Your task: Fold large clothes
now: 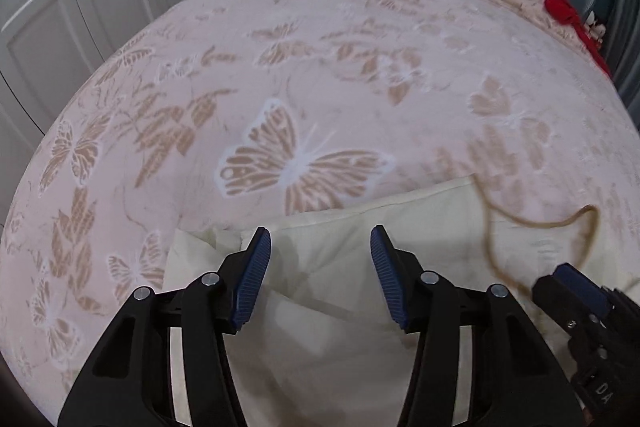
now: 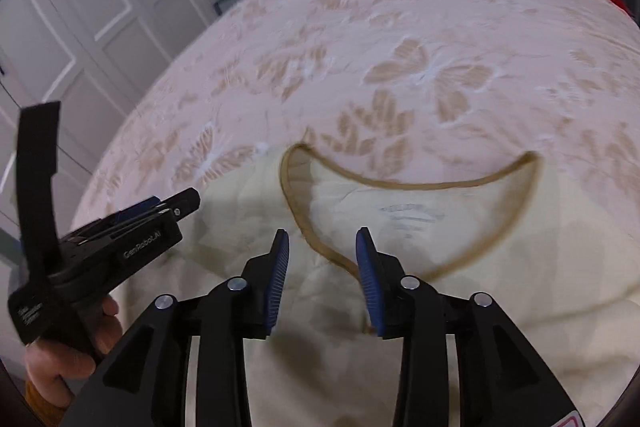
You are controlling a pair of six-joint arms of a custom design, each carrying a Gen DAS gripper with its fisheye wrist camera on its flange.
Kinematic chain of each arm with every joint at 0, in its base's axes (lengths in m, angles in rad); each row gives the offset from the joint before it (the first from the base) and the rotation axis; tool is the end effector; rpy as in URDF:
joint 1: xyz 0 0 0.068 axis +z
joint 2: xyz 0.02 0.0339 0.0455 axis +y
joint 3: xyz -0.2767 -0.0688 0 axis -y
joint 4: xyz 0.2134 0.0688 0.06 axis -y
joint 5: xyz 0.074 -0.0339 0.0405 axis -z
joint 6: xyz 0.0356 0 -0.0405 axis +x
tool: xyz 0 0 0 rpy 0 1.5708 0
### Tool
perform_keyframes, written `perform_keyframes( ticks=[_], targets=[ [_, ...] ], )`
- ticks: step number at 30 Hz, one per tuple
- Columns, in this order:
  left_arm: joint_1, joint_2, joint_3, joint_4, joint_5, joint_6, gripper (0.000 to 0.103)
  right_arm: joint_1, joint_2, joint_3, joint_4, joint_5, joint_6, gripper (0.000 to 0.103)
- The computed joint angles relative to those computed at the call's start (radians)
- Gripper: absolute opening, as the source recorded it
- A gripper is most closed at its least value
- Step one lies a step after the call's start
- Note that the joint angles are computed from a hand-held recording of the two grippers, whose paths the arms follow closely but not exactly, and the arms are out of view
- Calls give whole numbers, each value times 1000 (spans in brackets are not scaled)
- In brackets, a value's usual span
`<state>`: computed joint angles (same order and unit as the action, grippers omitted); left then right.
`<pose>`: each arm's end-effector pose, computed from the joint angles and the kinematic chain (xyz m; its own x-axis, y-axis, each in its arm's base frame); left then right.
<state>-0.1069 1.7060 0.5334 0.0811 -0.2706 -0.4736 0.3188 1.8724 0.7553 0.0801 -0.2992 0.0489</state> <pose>0.2449 -0.0167 0.1181 -0.7761 -0.3587 -0.5186 -0.4200 0.9075 0.0008 0.2860 0.1054 0.1192 -0.8381 -0.2274 -0.4958 -0.4014 0.8726 0.2783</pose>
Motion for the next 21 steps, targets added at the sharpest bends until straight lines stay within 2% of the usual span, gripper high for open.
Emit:
perform_keyframes(
  ticks=[3,5,12,14,17,20,21],
  targets=[
    [2,66,-32,86,-9,31,50,28,81,-10,42,33,-4,35],
    [-14,87,-48,122,-36,43,51,23,85,-69,120,49,-32,29],
    [-57,162,-55,201,-111,30,52,-27,83,-162,251,40,-61,14],
    [-61,168,-57,213,-121,32,52,-49,63,-163,236,33,-51,7],
    [-40,141,-61,202,-93,42,52,-126,-57,-201,200,51,-54,12],
    [-53,44,-58,111,-91,19,50,-297,-170,-191,104,3,-132,13],
    [-67,-26,-63,83,-64,2,49,-352,-179,-167,67,-2,-161,16]
  ],
)
